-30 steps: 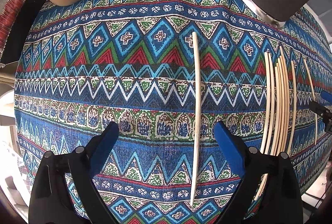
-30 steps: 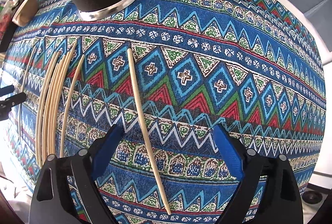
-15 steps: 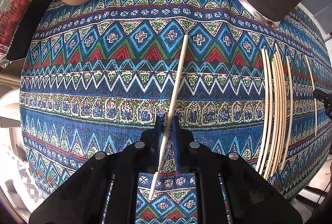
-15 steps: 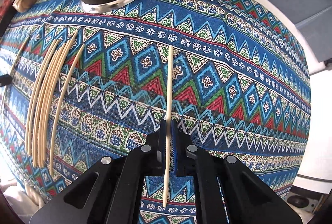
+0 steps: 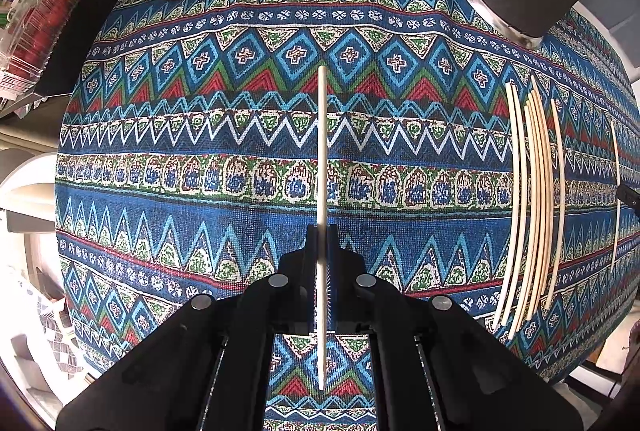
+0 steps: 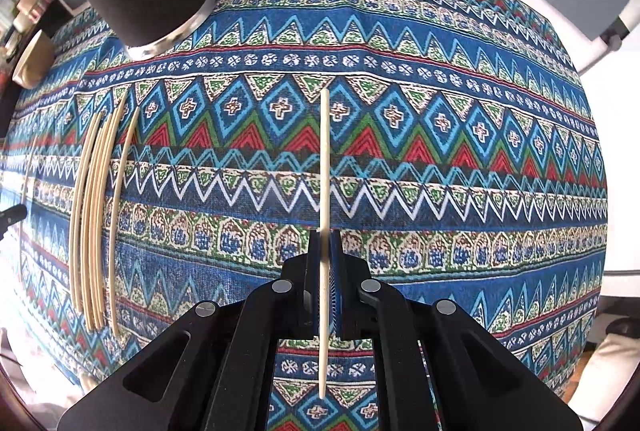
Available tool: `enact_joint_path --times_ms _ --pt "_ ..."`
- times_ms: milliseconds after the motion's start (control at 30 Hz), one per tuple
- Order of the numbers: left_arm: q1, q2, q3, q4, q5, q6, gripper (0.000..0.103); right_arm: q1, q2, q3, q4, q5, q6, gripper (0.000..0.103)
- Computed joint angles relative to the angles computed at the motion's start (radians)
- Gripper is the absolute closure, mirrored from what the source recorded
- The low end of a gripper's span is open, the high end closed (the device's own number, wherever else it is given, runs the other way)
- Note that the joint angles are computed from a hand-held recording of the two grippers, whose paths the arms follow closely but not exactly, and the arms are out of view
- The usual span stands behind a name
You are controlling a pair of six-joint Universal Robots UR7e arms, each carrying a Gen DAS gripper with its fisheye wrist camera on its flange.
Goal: Organize utensils
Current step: 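Lift both held sticks upright and carry them over the black holder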
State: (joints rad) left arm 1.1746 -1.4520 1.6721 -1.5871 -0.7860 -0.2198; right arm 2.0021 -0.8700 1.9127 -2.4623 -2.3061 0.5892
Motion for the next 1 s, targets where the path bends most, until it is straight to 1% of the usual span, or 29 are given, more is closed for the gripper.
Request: enact_joint_path --times_ms 100,233,333,400,467,500,533,633,667,733,833,933,1000 --pt "-0.021 -0.011 -0.020 0.029 0.010 -0.014 0.099 -0.001 -0.052 0.049 -0.021 0.001 0.016 0.098" --pt "-0.045 -0.013 -0.068 0.057 0.021 -0.018 0.099 -0.003 -0.130 0.111 -0.078 0.000 -0.005 0.098" --pt "-0.080 -0.017 -0.085 0.052 0.038 -0.037 0.098 0.018 -0.146 0.097 -0.107 0.001 -0.014 0.098" --pt "-0.109 -0.012 -0.097 0.041 0.045 -0.061 0.098 0.029 -0.148 0.081 -0.138 -0.011 -0.048 0.098" --pt "-0.127 0.012 -0.120 0.006 0.051 -0.052 0.098 0.042 -0.147 0.053 -0.153 -0.018 -0.079 0.098" --pt "-0.135 0.020 -0.129 -0.022 0.050 -0.035 0.098 0.047 -0.151 0.043 -0.162 -0.019 -0.096 0.098" --pt "-0.144 0.037 -0.142 -0.048 0.051 -0.024 0.098 0.043 -0.119 0.004 -0.188 -0.015 -0.124 0.098" --pt "-0.170 0.070 -0.169 -0.141 0.049 0.047 0.098 0.059 -0.121 -0.039 -0.226 -0.009 -0.181 0.098" --pt "-0.180 0.076 -0.177 -0.167 0.050 0.068 0.098 0.053 -0.095 -0.061 -0.271 -0.003 -0.218 0.098" --pt "-0.194 0.089 -0.194 -0.241 0.019 0.122 0.098 0.059 -0.087 -0.090 -0.326 0.015 -0.269 0.098" --pt "-0.207 0.114 -0.212 -0.358 -0.013 0.191 0.098 0.055 -0.064 -0.133 -0.439 0.083 -0.351 0.098" --pt "-0.224 0.144 -0.216 -0.482 -0.005 0.250 0.098 0.051 -0.044 -0.164 -0.559 0.161 -0.414 0.098" --pt "-0.228 0.163 -0.225 -0.541 -0.029 0.279 0.098 0.054 -0.023 -0.189 -0.631 0.185 -0.469 0.098"
